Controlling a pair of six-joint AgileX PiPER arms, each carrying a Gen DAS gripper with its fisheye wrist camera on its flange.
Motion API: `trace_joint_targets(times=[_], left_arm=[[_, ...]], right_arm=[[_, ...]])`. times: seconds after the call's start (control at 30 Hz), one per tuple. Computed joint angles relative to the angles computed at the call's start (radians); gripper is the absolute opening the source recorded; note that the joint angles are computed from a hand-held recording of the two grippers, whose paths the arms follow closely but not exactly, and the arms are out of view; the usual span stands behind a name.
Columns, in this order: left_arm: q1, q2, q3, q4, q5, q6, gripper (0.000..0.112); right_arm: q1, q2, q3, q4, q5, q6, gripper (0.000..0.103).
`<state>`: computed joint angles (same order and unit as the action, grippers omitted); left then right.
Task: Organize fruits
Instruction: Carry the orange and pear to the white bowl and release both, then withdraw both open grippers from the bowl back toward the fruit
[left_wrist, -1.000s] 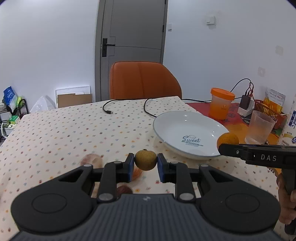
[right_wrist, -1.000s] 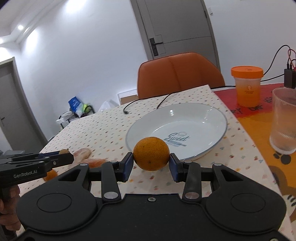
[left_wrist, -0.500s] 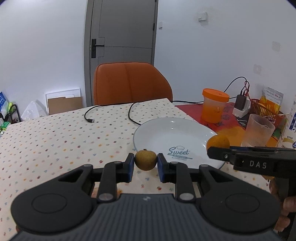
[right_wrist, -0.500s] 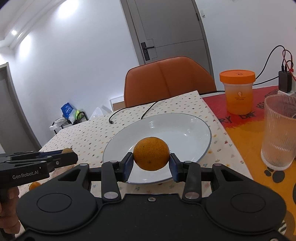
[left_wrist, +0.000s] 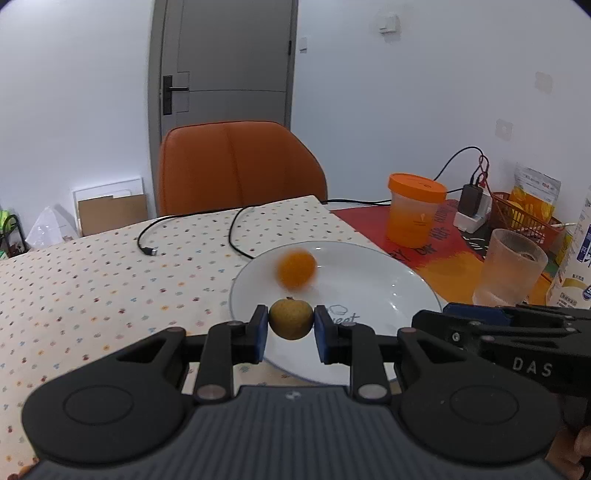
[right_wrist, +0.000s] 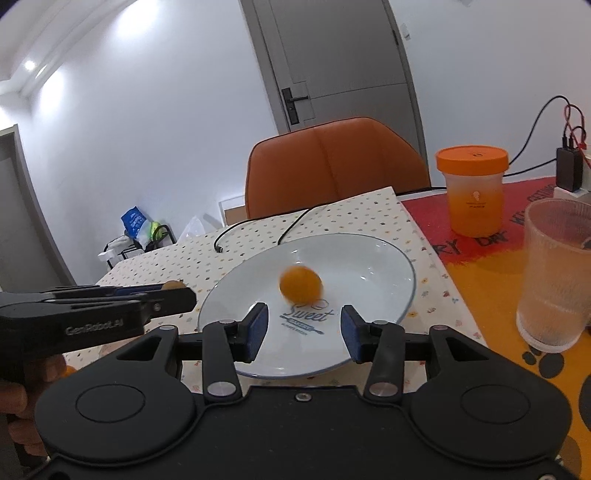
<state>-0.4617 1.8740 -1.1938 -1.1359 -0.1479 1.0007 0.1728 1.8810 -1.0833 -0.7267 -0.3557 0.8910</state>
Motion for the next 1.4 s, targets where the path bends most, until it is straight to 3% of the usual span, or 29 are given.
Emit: trace_joint_targets(times=[0.17, 0.4, 0.53, 0.77, 0.93, 1.17, 1.3, 1.4], left_arm=[[-0.012, 0.024, -0.044, -0.145, 0.013, 0.149, 0.026], [-0.015, 0.015, -0.039, -0.416, 0.014, 0.408, 0.037], [-0.013, -0.017, 0.01, -0.343, -0.005, 0.33, 0.05], [-0.001, -0.087, 0.102, -0.261, -0.036, 0.229, 0.064], [-0.012, -0.141, 0.176, -0.216, -0.108, 0.161, 0.078], [-0.033, -0.226, 0.279, -0.233, -0.188, 0.133, 0.087], [-0.033, -0.276, 0.34, -0.201, -0.206, 0.087, 0.089], [-0.031, -0.319, 0.388, -0.173, -0.214, 0.047, 0.092]], right_arm=[[-0.014, -0.023, 0.041, 0.041, -0.015, -0.033, 0.044], [-0.024, -0.031, 0.054, 0.026, -0.016, -0.009, 0.046], [-0.017, -0.036, 0.057, 0.039, -0.014, -0.018, 0.051], [0.007, -0.053, 0.083, 0.127, -0.01, -0.093, 0.063], [0.023, -0.07, 0.101, 0.17, -0.007, -0.132, 0.075], [0.045, -0.115, 0.154, 0.203, -0.023, -0.154, 0.088], [0.058, -0.141, 0.187, 0.217, -0.035, -0.165, 0.102], [0.073, -0.159, 0.201, 0.23, -0.023, -0.173, 0.103]])
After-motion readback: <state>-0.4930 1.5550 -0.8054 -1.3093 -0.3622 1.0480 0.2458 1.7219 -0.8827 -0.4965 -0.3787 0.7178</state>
